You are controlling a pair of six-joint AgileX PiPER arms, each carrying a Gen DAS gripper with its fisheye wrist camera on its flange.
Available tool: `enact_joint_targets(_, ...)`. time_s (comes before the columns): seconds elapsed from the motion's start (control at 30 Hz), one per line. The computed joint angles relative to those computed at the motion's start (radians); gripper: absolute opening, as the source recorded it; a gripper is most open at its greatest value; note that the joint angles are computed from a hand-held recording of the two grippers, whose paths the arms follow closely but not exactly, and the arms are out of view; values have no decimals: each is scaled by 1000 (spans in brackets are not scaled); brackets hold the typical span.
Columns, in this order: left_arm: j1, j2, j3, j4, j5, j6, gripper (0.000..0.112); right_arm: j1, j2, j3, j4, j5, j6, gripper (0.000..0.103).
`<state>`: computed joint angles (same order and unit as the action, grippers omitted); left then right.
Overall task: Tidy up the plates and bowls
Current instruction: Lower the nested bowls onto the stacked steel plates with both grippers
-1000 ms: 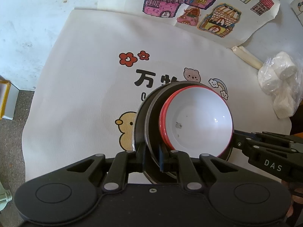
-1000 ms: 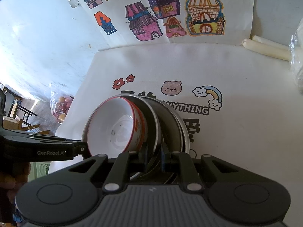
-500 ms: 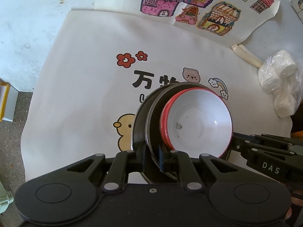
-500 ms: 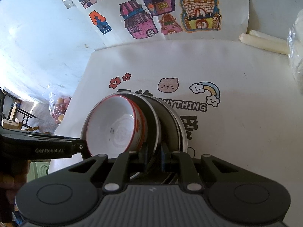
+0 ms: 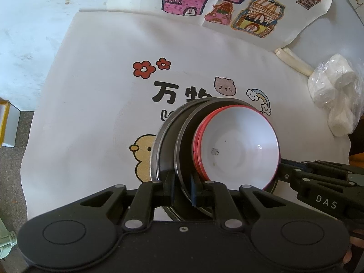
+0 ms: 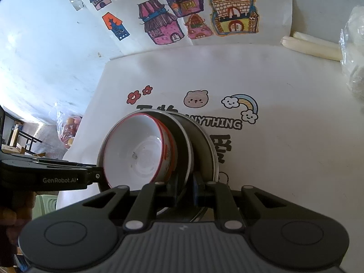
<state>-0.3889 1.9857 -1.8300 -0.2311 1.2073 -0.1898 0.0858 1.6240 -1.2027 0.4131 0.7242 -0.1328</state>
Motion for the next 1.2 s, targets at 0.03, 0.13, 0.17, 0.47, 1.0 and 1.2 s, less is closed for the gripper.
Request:
enact_joint_targets(0.03, 0, 1, 0, -1, 0, 1, 12, 0, -2, 1, -2, 0, 3, 15)
enact_joint_targets(0.13, -2, 3, 3, -3, -2, 3, 12, 0, -6, 7, -4, -2, 9, 15)
enact_joint_targets(0.17, -3, 3, 4, -4, -3, 4, 12, -1, -7, 8, -3, -2, 8, 15)
enact_joint_targets(0.47, 1, 4, 6, -11, -1, 10, 12, 5, -7, 7, -14, -3, 22, 17)
enact_joint_targets(1.0, 6, -1, 13, -16, -4, 12, 13, 14, -24, 27, -23, -13, 49, 17)
enact_joint_targets(1.2, 7, -5, 9, -10, 0, 10, 13, 18, -33, 41, -24, -29, 55, 17)
